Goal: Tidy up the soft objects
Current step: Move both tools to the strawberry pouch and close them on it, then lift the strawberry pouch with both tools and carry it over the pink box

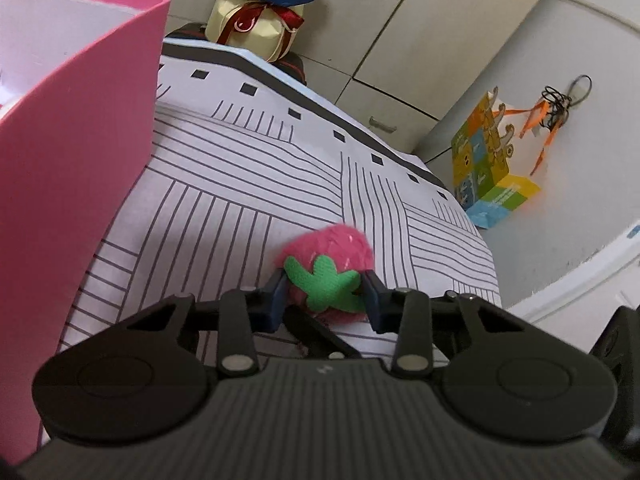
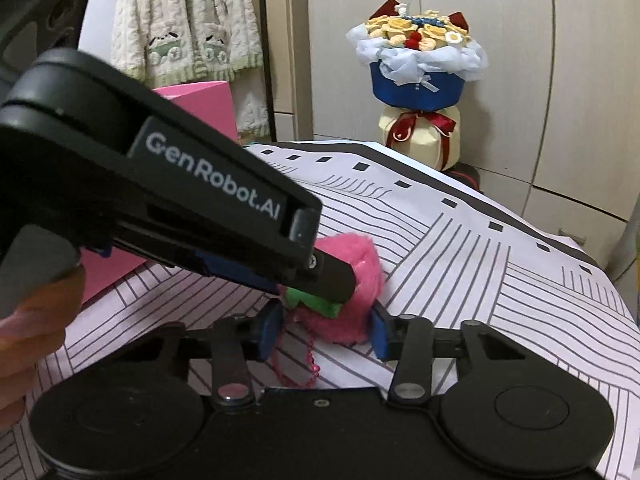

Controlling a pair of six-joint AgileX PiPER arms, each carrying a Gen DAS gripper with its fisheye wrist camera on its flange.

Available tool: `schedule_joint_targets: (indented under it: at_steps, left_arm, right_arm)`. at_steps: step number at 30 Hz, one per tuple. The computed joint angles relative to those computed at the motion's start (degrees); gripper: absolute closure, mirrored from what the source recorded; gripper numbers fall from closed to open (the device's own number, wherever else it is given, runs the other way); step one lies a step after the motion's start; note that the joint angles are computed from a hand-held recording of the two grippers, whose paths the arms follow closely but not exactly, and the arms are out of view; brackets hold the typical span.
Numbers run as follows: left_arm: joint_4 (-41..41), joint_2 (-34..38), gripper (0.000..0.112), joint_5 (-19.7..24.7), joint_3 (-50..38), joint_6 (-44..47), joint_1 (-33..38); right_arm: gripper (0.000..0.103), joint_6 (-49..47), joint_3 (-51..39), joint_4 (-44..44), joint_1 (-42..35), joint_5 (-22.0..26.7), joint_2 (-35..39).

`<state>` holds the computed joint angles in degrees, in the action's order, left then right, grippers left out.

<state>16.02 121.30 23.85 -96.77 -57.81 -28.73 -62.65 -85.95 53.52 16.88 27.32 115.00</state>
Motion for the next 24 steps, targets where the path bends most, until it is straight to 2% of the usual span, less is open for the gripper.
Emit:
schedule_joint_targets:
  at_steps: [7,16,19,21,24]
  left_arm:
    - [7.81,-2.83,0.075,-0.86,3.77,-4.26,-2.15]
    - [6.5,-9.26,0.075,-1.69,11.38,-0.66,-4.53]
    - [2.18,-12.45,0.075,-2.47,14.97,4.14,-5.06]
    - [-4.84,-14.62,0.075,-4.03,17.8,11.45,-4.77]
    - [-7.06,-17.7,0.075,-4.69,21.46,14.69,-5.65]
  right_arm:
    - [0.057,9.49,3.32,-4.54,1.92,-2.38,-3.75]
    - [0.044,14.11,13.35,-5.47,4.74,-6.67,-12.09]
    - [0.043,14.77,18.04,-3.92,5.37,-8.26,-15.94]
    - [0.043,21.7,21.03,-9.55,6.72,-11.11,-18.91]
    - [0.043,29.74,23.97,-14.91,7.56,-11.14,-22.53]
